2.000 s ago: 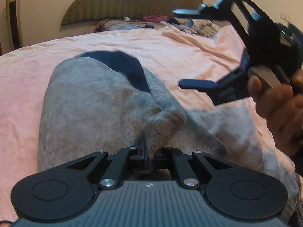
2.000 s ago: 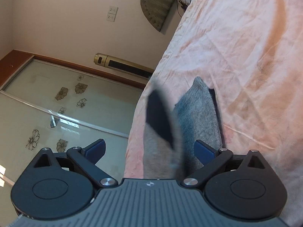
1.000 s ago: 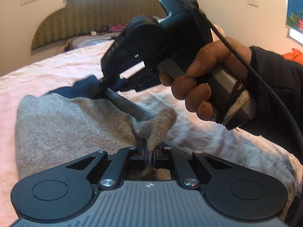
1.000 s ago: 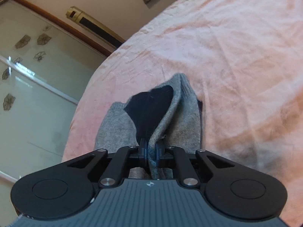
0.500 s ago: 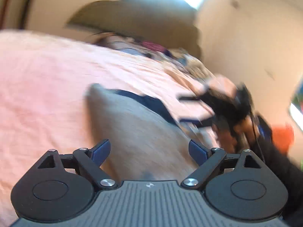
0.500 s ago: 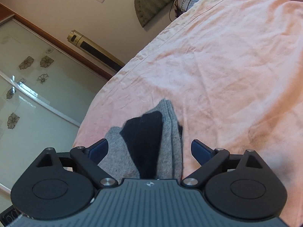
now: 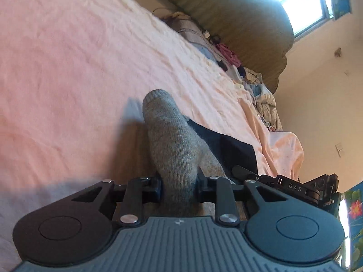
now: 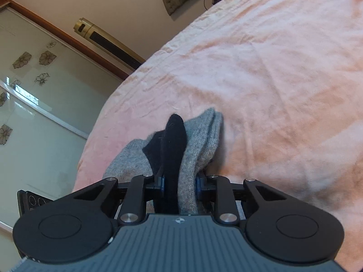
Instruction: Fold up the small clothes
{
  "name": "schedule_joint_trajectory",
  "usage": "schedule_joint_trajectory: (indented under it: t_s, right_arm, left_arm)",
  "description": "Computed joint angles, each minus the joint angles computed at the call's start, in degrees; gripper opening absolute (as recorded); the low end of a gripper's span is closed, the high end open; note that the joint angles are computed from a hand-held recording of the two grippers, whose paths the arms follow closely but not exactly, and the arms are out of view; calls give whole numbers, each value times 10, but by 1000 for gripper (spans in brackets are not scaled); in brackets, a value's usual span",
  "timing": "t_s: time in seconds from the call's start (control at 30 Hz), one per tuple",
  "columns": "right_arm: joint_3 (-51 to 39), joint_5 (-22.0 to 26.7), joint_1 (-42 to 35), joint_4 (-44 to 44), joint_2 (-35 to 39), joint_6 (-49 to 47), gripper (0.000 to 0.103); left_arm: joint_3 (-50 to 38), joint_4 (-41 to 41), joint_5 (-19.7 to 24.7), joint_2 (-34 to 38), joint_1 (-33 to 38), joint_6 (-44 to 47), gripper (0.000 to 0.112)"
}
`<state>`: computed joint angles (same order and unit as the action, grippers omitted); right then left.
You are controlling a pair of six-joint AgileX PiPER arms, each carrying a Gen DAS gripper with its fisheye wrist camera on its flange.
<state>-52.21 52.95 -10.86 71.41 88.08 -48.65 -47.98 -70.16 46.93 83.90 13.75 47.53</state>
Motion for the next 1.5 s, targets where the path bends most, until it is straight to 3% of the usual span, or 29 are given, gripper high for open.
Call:
schedule_joint_trajectory:
  t_s: [0.1, 0.17, 0.23, 0.27, 0.4, 0.57, 0.6, 0.63, 0.73, 0.83, 0.87, 0.93, 0.97, 1.0, 1.03, 1.1, 1.17, 1.27, 1.33, 1.4, 1.43, 1.5]
  right_arm:
    - [-38, -21, 50, 58, 31, -6, 28]
    - [-73, -47, 89, 89, 67, 2, 36]
    - [-105, -103, 134, 33, 92, 83, 86]
    - [-106, -120, 146, 3, 92, 112, 89]
    - [-31, -65, 139, -24, 35, 67, 86]
    - [79, -40, 132, -60, -64, 35, 76]
    - [90, -41, 139, -69, -76, 36, 62]
    - [91, -49, 152, -99, -83, 60, 18]
    - [112, -63, 166, -121, -129, 55, 19]
    - [132, -35, 139, -118, -166, 37, 19]
    - [136, -41, 142, -133, -164, 48, 20]
    - [151, -34, 127, -110, -156, 21, 34]
    - [144, -14, 111, -107, -153, 24, 39]
    - [132, -14, 102, -114, -161, 49, 50]
    - [126, -23, 92, -104, -176, 52, 54]
    - [97, -16, 68, -45, -160, 24, 54]
    - [41, -25, 77, -22, -110, 39, 54]
    - [-69, -68, 136, -60, -10, 112, 54]
    - [-144, -81, 171, -134, 59, 202, 54]
    - [-168, -78, 190, -147, 99, 224, 52]
    - [-175, -76, 196, -146, 111, 214, 17]
    - [-174, -97, 213, -169, 104, 186, 13]
  left_arm:
    - [-59, 32, -7, 5, 25, -17, 27]
    - [-106, 76, -26, 34, 29, -40, 34]
    - [-126, 151, -68, 49, 28, -89, 37]
    - [-121, 160, -55, 49, 50, -98, 38]
    - [-40, 108, 103, 24, 182, 4, 58]
    - [68, 90, 168, -26, 230, 97, 57]
    - [74, 95, 169, -37, 221, 97, 34]
    - [75, 110, 164, -44, 208, 91, 15]
    - [78, 124, 150, -87, 189, 78, 11]
    - [84, 152, 190, -116, 224, 103, 12]
    - [96, 166, 168, -134, 219, 114, 15]
    - [128, 172, 138, -172, 229, 154, 24]
    - [135, 178, 144, -194, 248, 167, 37]
    - [141, 180, 154, -222, 275, 180, 53]
    - [152, 166, 170, -245, 312, 210, 59]
    - [188, 101, 215, -284, 406, 309, 75]
    - [216, 66, 188, -302, 415, 354, 76]
    - [237, 64, 65, -294, 317, 324, 76]
    - [270, 26, 7, -285, 276, 363, 76]
    - [276, 15, 15, -292, 285, 378, 82]
    - [276, 14, 5, -290, 275, 368, 83]
    - [273, 6, 31, -274, 298, 379, 84]
